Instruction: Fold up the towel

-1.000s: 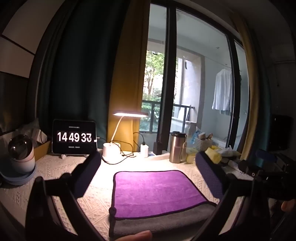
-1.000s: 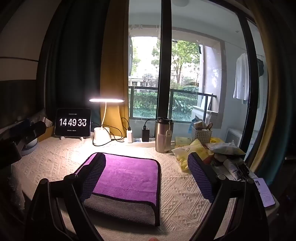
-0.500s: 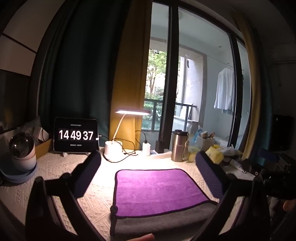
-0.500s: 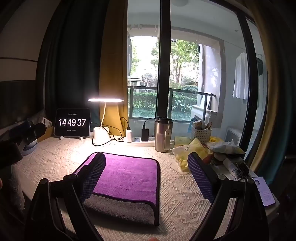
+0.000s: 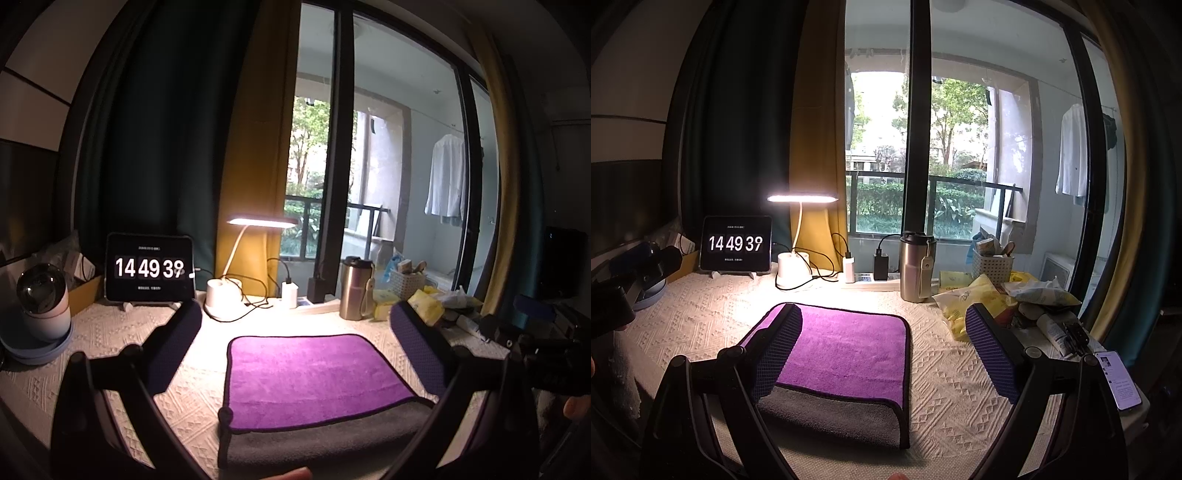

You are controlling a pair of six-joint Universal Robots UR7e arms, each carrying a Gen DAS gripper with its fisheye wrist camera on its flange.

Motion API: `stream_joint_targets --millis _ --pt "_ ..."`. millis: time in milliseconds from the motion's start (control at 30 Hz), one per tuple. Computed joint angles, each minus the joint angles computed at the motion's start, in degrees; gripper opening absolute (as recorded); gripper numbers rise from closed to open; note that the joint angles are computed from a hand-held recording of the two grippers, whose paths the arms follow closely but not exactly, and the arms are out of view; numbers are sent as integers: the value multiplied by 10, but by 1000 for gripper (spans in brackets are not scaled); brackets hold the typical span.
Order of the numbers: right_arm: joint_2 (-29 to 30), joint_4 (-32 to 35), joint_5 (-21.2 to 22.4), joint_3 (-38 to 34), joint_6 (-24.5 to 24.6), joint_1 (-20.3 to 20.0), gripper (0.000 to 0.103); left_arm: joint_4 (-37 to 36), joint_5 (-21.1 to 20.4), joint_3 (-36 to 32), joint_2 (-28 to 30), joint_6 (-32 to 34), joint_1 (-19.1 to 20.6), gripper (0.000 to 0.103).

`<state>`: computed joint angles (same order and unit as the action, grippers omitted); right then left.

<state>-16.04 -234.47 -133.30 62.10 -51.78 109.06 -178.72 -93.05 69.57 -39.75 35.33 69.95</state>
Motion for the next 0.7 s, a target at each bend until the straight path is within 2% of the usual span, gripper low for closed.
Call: stream_joint_targets --millis 700 --pt "-1 -3 0 4 2 -1 92 -3 0 3 1 4 0 103"
